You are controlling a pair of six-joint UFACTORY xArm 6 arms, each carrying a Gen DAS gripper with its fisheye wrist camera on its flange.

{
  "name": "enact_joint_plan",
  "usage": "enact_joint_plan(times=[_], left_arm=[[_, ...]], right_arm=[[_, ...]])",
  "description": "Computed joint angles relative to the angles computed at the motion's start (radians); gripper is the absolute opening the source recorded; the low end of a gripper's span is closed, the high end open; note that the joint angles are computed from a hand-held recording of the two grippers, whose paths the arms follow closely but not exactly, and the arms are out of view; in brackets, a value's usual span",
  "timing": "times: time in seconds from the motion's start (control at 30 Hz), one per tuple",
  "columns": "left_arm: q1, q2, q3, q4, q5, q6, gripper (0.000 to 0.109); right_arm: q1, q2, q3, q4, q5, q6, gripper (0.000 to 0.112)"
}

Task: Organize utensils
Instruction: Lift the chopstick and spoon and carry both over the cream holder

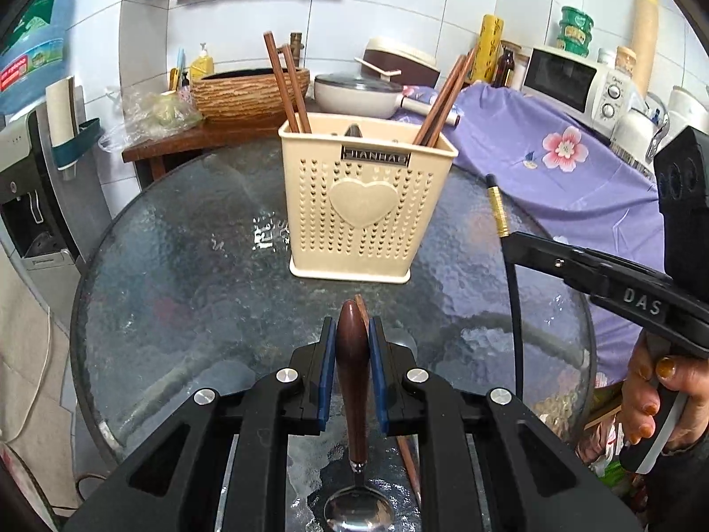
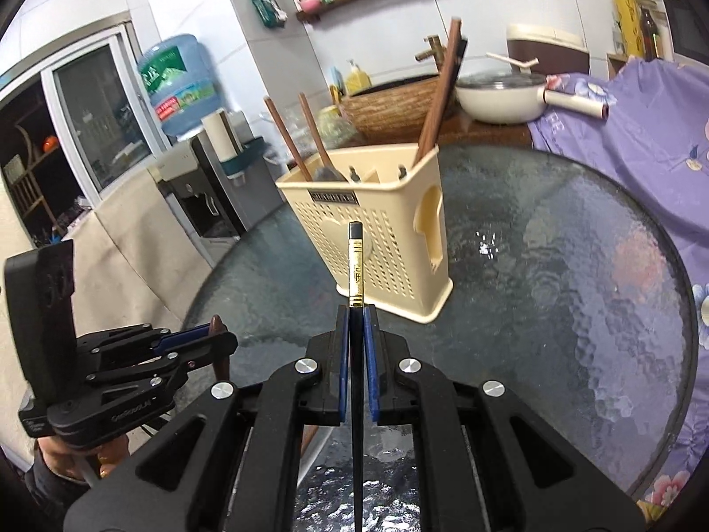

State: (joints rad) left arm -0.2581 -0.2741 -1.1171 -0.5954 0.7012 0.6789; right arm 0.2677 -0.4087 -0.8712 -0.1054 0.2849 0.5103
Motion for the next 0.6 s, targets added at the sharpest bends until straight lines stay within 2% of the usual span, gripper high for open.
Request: enact_joint_plan(times=[0.23,0.6], left_arm=[[0.011,-0.037,0.001,-0.058,0.003,0.050,0.014],[0.002,-0.047,-0.011,-0.061,-0.021,0.050,0.014]], right_arm=[[0.012,-0.060,0.014,-0.023,-0.011,-0.001,0.007],[0.014,-0.079,-0.005,-0.101,0.003,0.041,0.007]])
